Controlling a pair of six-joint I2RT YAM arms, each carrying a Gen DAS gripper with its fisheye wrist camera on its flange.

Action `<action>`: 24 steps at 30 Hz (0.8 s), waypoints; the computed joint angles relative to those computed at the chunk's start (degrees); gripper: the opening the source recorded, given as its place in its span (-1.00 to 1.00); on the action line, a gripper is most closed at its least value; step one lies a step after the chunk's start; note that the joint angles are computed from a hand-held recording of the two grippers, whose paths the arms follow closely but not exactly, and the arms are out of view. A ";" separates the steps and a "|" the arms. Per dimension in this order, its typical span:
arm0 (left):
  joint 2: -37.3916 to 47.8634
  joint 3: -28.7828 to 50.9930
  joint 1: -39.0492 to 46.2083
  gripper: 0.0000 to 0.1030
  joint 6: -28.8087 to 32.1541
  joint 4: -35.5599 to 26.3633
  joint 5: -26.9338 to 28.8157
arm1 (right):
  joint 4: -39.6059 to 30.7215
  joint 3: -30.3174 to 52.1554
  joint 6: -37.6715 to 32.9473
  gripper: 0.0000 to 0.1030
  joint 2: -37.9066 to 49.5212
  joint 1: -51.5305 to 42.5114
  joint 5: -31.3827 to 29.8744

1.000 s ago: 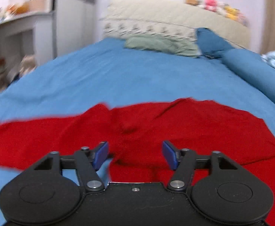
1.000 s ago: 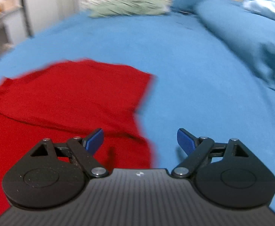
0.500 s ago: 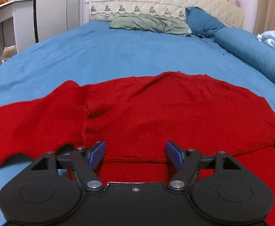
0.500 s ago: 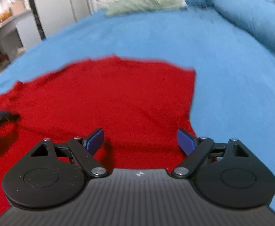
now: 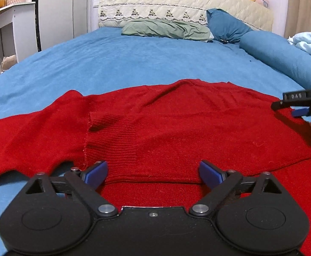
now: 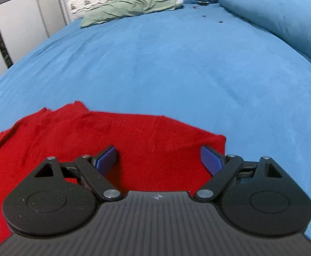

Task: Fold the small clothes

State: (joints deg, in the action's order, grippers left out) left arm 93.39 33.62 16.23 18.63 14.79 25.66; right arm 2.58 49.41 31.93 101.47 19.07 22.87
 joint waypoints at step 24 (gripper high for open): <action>-19.40 26.86 31.73 1.00 7.21 -45.75 15.20 | -45.16 28.29 24.17 1.00 -10.12 38.79 19.97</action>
